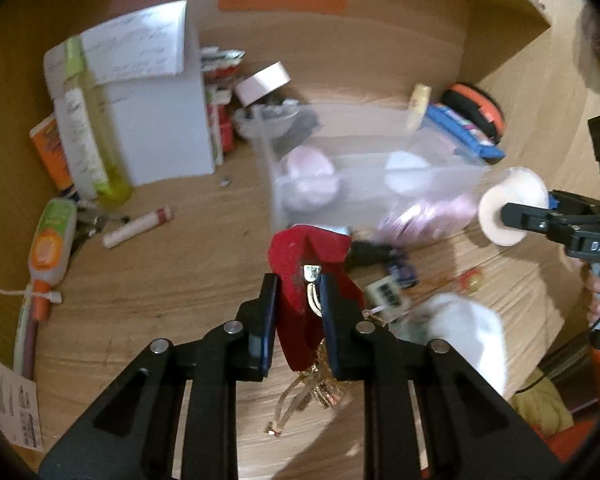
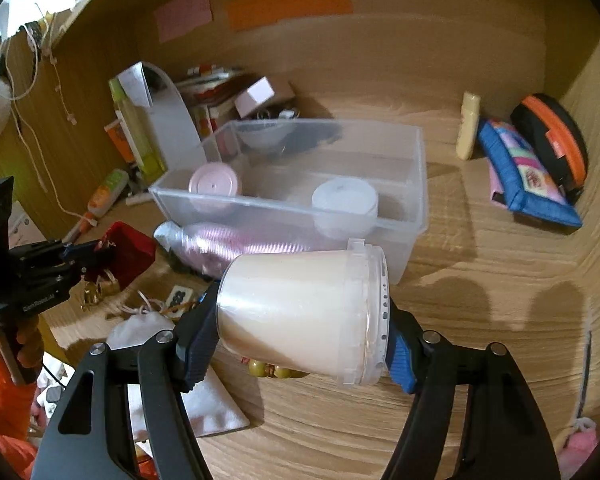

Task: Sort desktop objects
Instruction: 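Grasp the cream cylindrical cup with the right tool while the left tool grasps the red pouch, then carry the cup and pouch into the clear box and release both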

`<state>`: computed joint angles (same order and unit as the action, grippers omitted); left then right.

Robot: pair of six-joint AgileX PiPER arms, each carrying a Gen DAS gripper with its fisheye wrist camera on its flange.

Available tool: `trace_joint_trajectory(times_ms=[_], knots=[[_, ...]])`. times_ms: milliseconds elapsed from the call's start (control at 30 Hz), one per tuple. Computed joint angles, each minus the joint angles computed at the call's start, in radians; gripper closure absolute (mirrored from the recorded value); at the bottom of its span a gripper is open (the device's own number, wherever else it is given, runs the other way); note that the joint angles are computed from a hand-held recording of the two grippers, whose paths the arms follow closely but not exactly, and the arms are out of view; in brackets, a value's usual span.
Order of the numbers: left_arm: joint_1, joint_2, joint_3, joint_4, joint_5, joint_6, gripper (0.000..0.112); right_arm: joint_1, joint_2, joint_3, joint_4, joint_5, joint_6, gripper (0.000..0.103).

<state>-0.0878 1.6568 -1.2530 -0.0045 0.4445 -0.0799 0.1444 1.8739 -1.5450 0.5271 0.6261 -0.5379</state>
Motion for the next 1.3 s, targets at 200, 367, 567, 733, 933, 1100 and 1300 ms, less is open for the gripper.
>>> trace_joint_trajectory(times_ms=[200,367,567,733,933,1100,1300], knots=[[-0.021,-0.013,-0.049,-0.138,-0.001,0.121,0.092,-0.028,-0.045,0.019,0.032,-0.017,-0.019,0.036],[-0.048,-0.005,-0.109,-0.103,0.002,0.088,0.092,-0.045,-0.06,0.008,0.032,-0.027,-0.016,0.036],[-0.072,0.033,-0.19,-0.005,-0.009,0.026,0.092,-0.068,-0.041,-0.042,0.058,-0.026,-0.023,0.036],[-0.042,0.119,-0.329,-0.134,0.06,0.136,0.092,-0.072,0.009,-0.128,0.042,-0.015,0.013,0.036],[0.006,0.239,-0.471,-0.253,0.13,0.18,0.092,-0.062,0.109,-0.272,-0.018,0.033,0.096,0.036],[0.023,0.317,-0.573,-0.249,0.171,0.143,0.092,-0.052,0.205,-0.4,-0.039,0.095,0.125,0.036],[0.039,0.45,-0.771,-0.251,0.268,0.088,0.092,-0.031,0.357,-0.627,-0.089,0.201,0.18,0.036]])
